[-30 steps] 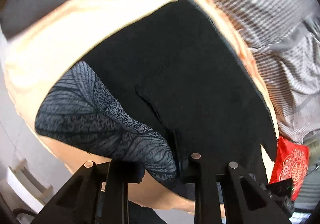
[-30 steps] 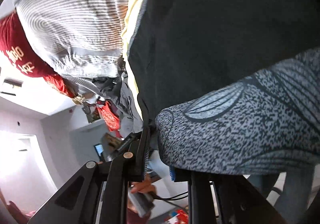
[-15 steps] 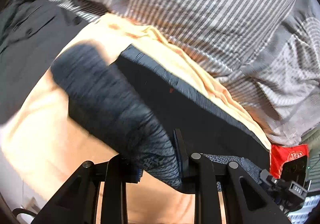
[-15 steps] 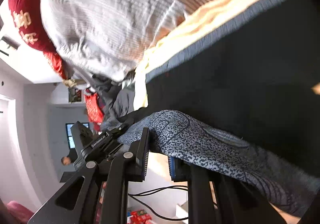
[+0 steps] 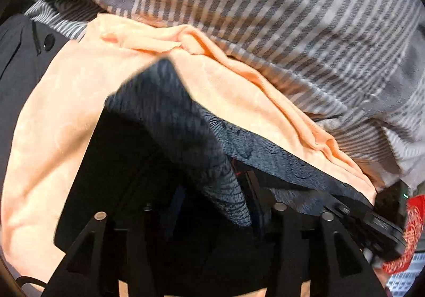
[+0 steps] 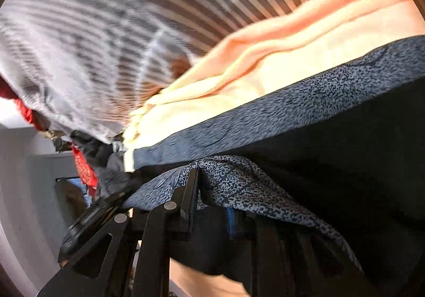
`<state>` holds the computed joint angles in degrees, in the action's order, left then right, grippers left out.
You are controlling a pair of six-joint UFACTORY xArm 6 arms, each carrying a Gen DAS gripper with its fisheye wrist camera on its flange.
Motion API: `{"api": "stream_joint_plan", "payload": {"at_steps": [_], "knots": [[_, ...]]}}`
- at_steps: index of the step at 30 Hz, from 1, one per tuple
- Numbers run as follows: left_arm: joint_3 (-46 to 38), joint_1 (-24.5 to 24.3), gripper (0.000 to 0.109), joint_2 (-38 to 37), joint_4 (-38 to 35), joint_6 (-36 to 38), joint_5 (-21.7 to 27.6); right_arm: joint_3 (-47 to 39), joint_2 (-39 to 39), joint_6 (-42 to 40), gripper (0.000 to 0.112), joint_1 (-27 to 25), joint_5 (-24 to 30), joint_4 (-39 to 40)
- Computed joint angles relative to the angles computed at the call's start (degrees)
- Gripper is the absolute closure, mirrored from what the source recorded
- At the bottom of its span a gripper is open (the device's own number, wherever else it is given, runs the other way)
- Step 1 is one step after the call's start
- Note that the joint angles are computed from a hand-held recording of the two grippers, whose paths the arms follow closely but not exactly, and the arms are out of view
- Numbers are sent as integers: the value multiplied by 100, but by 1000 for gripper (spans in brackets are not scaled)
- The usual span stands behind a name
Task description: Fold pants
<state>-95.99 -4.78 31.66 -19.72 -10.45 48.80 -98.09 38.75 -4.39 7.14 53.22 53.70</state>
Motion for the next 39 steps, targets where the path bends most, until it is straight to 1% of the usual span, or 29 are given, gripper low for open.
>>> {"api": "stream_joint_plan", "payload": {"at_steps": [1, 2, 3, 4, 5, 6, 8, 10, 11, 13, 14, 15, 16, 17, 18, 19, 20, 22, 24, 26, 27, 29, 31, 32, 33, 35, 37, 38, 39], "knots": [[18, 11, 52, -75, 28, 10, -20, -96, 44, 126, 90, 2, 60, -129], [63, 15, 42, -186, 240, -72, -84, -200, 76, 232, 84, 4, 133, -237], [101, 22, 34, -276, 474, -168, -158, -263, 50, 280, 76, 11, 180, -295], [179, 29, 33, -398, 677, -235, -244, -317, 9, 268, 54, 15, 199, -292], [199, 32, 33, -481, 831, -236, -228, -304, -82, 236, 36, 19, 193, -273], [159, 25, 34, -501, 961, -200, -131, -208, -235, 162, 32, 32, 131, -214], [195, -56, 34, -545, 1103, 93, 1, 194, -690, -220, 32, 79, -26, 73], [267, -209, 33, -500, 1360, 330, 88, 506, -938, -349, 32, 118, -58, 172], [251, -300, 33, -387, 1518, 350, 140, 515, -915, -209, 32, 159, -4, -10], [173, -421, 33, -122, 1745, 241, 225, 294, -625, 405, 32, 224, 261, -889], [99, -500, 34, 32, 2133, 16, 291, 294, -489, 672, 32, 252, 284, -1247], [175, -573, 28, 36, 2403, -72, 135, 392, -468, 818, 34, 252, 256, -1366], [202, -633, 25, 14, 2504, -25, 78, 566, -555, 815, 40, 237, 133, -1244], [174, -671, 25, 12, 2510, 90, 130, 835, -736, 624, 39, 213, -41, -916], [138, -693, 25, 7, 2414, 291, 211, 1114, -969, 412, 39, 199, -164, -617], [87, -712, 25, -20, 2255, 520, 371, 1451, -1284, 275, 37, 197, -289, -483], [85, -722, 25, -69, 2115, 661, 436, 1765, -1580, 231, 35, 186, -382, -486], [117, -761, 25, -240, 1652, 1034, 585, 2515, -2330, 306, 35, 132, -503, -606], [97, -872, 25, -396, 1050, 1503, 848, 3270, -3083, 530, 35, 8, -655, -812], [34, -1041, 25, -448, 597, 1842, 1100, 4282, -4101, 968, 35, -251, -825, -1110], [-61, -1188, 25, -423, 288, 2035, 1329, 4709, -4555, 1198, 35, -424, -849, -1304], [-214, -1442, 25, -330, -83, 2139, 1594, 5459, -5362, 1545, 35, -789, -844, -1666], [-399, -1660, 25, -180, -395, 2116, 1853, 6185, -6301, 1999, 35, -1393, -528, -2191], [-552, -1780, 25, -43, -581, 2065, 1978, 6416, -6639, 2073, 35, -1741, -324, -2338], [-630, -1896, 25, 40, -682, 1977, 2047, 6580, -6875, 2134, 35, -1946, -211, -2450], [-670, -2118, 25, 130, -822, 1801, 2124, 6954, -7437, 1940, 35, -2772, 251, -2754], [-594, -2298, 25, 108, -840, 1555, 2113, 7181, -7790, 1729, 35, -3341, 588, -2869], [-542, -2366, 25, 106, -875, 1445, 2086, 7261, -7890, 1487, 35, -3694, 773, -2911], [-393, -2402, 25, 22, -858, 1363, 2033, 7296, -7905, 1280, 35, -3904, 866, -2931]]}}
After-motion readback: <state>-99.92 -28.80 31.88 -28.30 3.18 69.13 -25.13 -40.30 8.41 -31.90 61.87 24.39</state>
